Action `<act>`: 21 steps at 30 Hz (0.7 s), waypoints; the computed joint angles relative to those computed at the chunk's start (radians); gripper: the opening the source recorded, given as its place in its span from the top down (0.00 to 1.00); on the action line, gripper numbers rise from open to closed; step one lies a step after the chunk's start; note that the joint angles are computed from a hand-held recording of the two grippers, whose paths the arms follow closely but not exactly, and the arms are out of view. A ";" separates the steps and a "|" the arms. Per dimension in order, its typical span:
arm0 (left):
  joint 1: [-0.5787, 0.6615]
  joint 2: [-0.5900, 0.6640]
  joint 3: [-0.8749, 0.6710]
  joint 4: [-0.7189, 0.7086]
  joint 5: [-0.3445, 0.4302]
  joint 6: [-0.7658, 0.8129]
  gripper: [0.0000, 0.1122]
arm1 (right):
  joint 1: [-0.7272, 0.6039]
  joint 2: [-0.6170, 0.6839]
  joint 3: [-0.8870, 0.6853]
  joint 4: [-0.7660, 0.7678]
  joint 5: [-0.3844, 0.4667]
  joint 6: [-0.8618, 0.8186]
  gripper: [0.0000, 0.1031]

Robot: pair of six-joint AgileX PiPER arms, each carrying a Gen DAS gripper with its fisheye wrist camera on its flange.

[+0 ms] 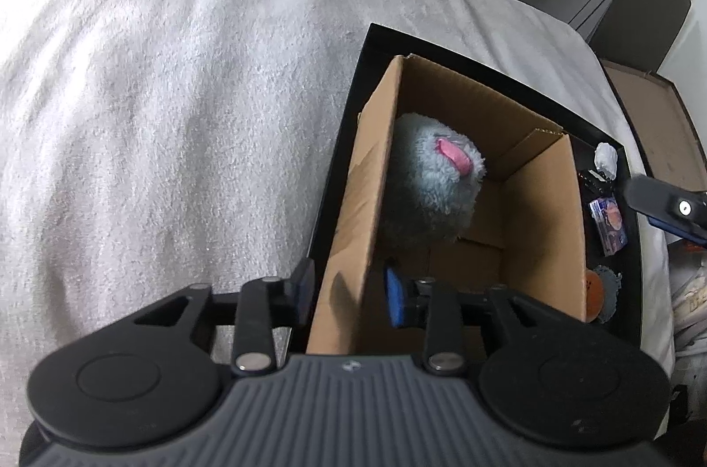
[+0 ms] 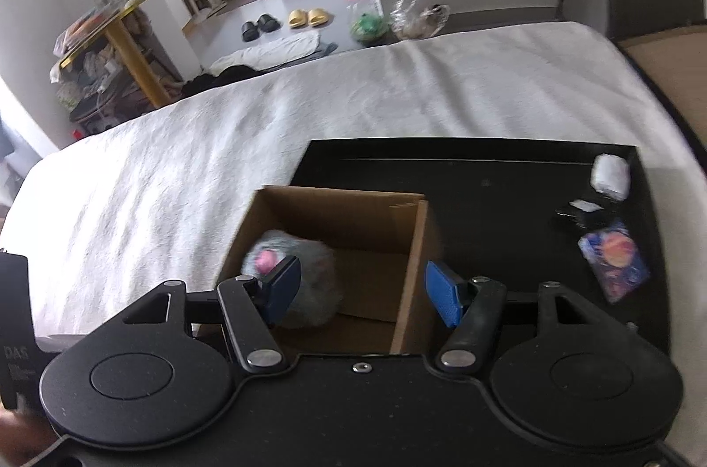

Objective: Organize soft objects
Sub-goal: 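Carry the grey plush mouse into the cardboard box and open the right gripper, then lower the right gripper onto the plush hamburger and close on it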

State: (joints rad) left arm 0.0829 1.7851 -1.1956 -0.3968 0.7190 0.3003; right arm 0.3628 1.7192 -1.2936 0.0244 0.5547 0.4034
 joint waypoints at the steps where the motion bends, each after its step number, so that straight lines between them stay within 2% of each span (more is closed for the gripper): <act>1: -0.007 -0.006 0.003 0.012 -0.005 -0.013 0.63 | -0.010 -0.017 0.023 -0.002 -0.009 0.005 0.39; 5: -0.041 -0.031 0.015 0.089 -0.033 -0.092 0.47 | -0.050 -0.068 0.111 -0.001 -0.047 0.007 0.39; 7: -0.061 -0.039 0.019 0.130 -0.043 -0.130 0.35 | -0.074 -0.088 0.151 0.014 -0.064 -0.006 0.39; 10: -0.087 -0.049 0.022 0.179 -0.049 -0.169 0.26 | -0.111 -0.111 0.213 0.044 -0.096 -0.034 0.39; 16: -0.148 -0.065 0.031 0.303 -0.055 -0.283 0.21 | -0.176 -0.145 0.326 0.135 -0.162 -0.122 0.38; 21: -0.183 -0.072 0.040 0.367 -0.055 -0.350 0.21 | -0.226 -0.139 0.398 0.277 -0.203 -0.271 0.38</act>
State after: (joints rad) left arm -0.1005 1.7133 -1.1556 -0.0295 0.6637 -0.0498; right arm 0.1366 1.5806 -0.8952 0.3016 0.3517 0.1321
